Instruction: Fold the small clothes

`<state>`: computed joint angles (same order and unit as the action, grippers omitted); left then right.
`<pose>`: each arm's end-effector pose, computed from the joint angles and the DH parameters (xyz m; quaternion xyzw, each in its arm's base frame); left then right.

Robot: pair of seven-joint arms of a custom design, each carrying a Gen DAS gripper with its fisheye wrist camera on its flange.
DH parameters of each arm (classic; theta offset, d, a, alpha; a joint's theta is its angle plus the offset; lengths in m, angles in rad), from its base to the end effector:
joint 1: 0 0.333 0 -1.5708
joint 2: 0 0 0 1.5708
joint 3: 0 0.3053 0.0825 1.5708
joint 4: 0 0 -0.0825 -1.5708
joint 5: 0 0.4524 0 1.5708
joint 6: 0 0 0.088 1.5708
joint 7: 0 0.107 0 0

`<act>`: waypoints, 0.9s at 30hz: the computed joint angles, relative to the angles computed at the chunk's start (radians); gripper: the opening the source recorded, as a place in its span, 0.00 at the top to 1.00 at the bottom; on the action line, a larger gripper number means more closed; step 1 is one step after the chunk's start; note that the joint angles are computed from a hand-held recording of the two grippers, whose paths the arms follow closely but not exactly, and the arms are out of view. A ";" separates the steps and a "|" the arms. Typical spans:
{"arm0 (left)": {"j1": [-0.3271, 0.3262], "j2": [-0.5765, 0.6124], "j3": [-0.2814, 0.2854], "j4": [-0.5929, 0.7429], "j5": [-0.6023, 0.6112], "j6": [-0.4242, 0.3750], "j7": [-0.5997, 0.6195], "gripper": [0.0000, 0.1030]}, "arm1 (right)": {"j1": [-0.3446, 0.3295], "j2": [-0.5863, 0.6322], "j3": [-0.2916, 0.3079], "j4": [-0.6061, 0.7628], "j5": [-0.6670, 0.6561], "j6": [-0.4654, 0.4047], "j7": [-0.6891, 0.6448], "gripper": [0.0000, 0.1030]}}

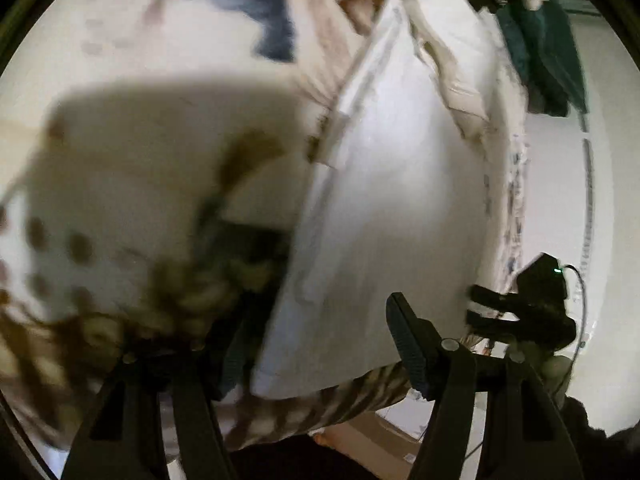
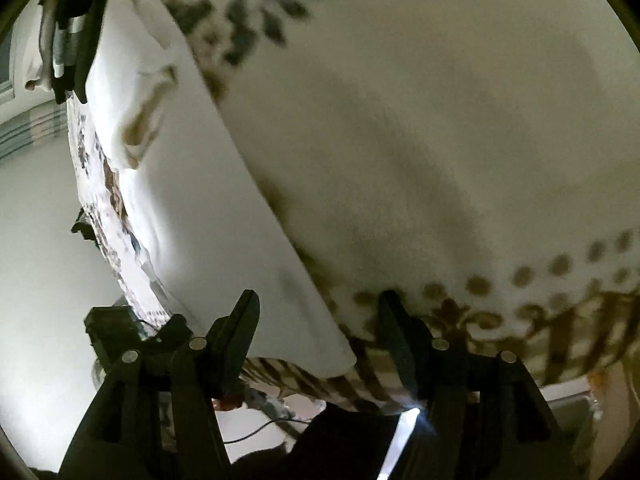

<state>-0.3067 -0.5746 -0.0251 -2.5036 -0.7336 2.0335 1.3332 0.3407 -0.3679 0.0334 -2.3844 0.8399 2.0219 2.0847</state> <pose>0.4225 -0.1855 0.4685 0.7357 -0.5935 0.1989 0.2586 0.4570 0.2259 0.4372 -0.4661 0.8073 0.3397 0.1248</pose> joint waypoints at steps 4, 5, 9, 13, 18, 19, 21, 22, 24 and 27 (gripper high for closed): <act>-0.014 -0.009 -0.026 0.008 0.039 0.031 0.004 0.97 | 0.027 -0.005 0.005 -0.026 0.085 0.081 -0.038 0.51; -0.016 -0.018 -0.025 0.004 0.043 0.030 0.002 0.98 | 0.037 0.001 0.001 -0.019 0.105 0.076 -0.059 0.79; -0.017 -0.044 0.002 0.007 0.016 0.030 -0.027 0.98 | 0.048 -0.016 0.008 -0.019 0.145 0.119 -0.030 0.96; -0.011 -0.059 0.036 0.037 -0.038 0.042 -0.040 0.98 | 0.057 -0.037 -0.006 0.002 0.198 0.174 -0.024 0.96; 0.003 0.121 0.050 0.236 -0.105 0.134 0.019 0.98 | 0.040 0.114 -0.010 0.206 0.173 0.233 -0.051 0.96; 0.012 0.159 0.046 0.272 -0.114 0.150 0.035 0.98 | 0.032 0.152 -0.011 0.251 0.172 0.251 -0.058 0.96; 0.030 0.279 0.040 0.381 -0.152 0.200 0.093 0.98 | 0.012 0.236 -0.007 0.341 0.161 0.292 -0.071 0.96; 0.041 0.330 0.034 0.428 -0.166 0.210 0.111 0.98 | 0.002 0.287 -0.004 0.396 0.156 0.313 -0.075 0.96; 0.074 0.455 0.022 0.549 -0.165 0.208 0.107 0.96 | -0.022 0.424 0.002 0.541 0.154 0.333 -0.076 0.96; 0.123 0.600 -0.002 0.710 -0.127 0.199 0.071 0.65 | -0.065 0.575 0.030 0.704 0.157 0.350 -0.048 0.90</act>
